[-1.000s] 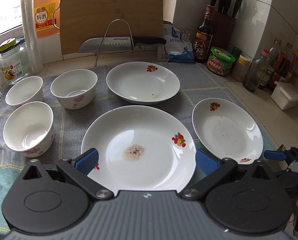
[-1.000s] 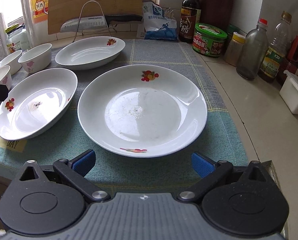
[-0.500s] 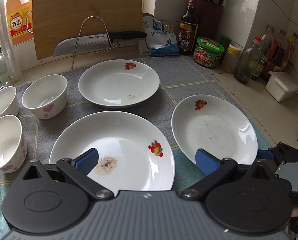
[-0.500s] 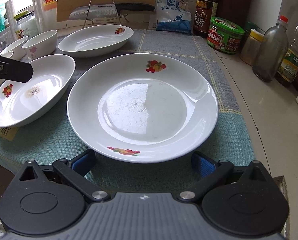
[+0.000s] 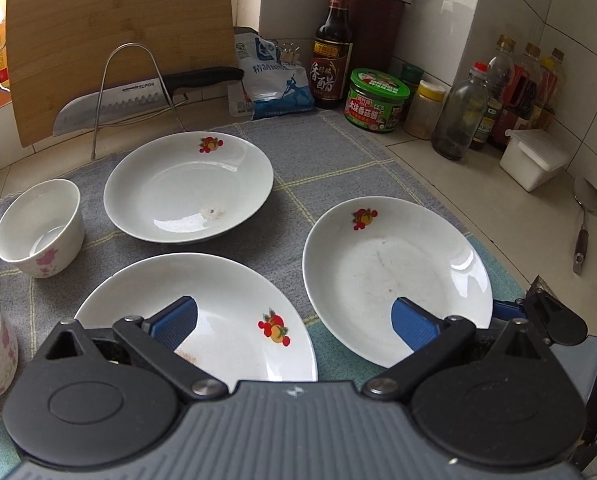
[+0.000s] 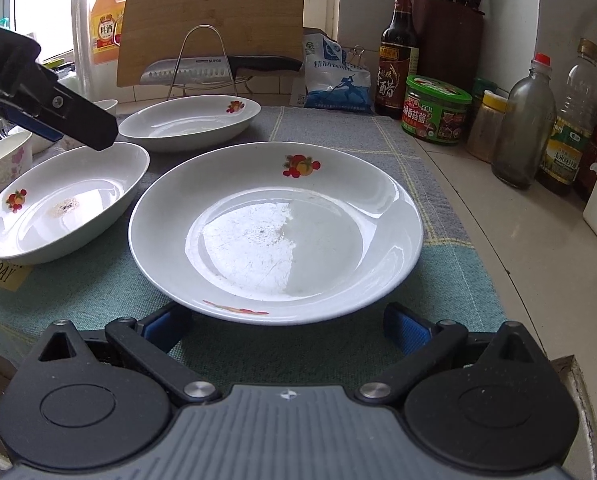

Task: Organize plates and bowls
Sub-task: 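Move the left gripper to the stained white plate and grip its rim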

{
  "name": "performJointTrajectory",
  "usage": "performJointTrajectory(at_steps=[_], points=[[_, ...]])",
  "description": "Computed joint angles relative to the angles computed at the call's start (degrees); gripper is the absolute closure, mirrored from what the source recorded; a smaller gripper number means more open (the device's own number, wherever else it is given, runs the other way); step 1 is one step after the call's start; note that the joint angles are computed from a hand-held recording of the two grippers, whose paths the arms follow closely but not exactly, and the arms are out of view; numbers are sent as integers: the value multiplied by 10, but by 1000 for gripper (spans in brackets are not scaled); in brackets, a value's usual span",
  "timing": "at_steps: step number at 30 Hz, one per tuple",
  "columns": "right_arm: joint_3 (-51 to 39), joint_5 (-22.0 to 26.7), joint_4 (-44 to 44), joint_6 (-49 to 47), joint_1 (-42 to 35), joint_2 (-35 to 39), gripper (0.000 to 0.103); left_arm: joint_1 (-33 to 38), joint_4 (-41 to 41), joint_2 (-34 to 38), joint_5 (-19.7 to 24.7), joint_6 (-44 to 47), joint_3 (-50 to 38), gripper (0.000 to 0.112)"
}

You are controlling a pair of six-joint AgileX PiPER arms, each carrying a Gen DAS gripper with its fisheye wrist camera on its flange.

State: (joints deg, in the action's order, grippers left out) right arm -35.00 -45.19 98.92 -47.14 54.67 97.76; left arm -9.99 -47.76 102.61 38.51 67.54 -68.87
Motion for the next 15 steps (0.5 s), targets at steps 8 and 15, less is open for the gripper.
performJointTrajectory(at_steps=[8,15], points=[[15,59,-40,-39,-47,-27,0,-46,42,43,25,-17,-76,10],[36,71,-92,-9,-55,-36,0,-90,104,117,68,-58,-195,11]])
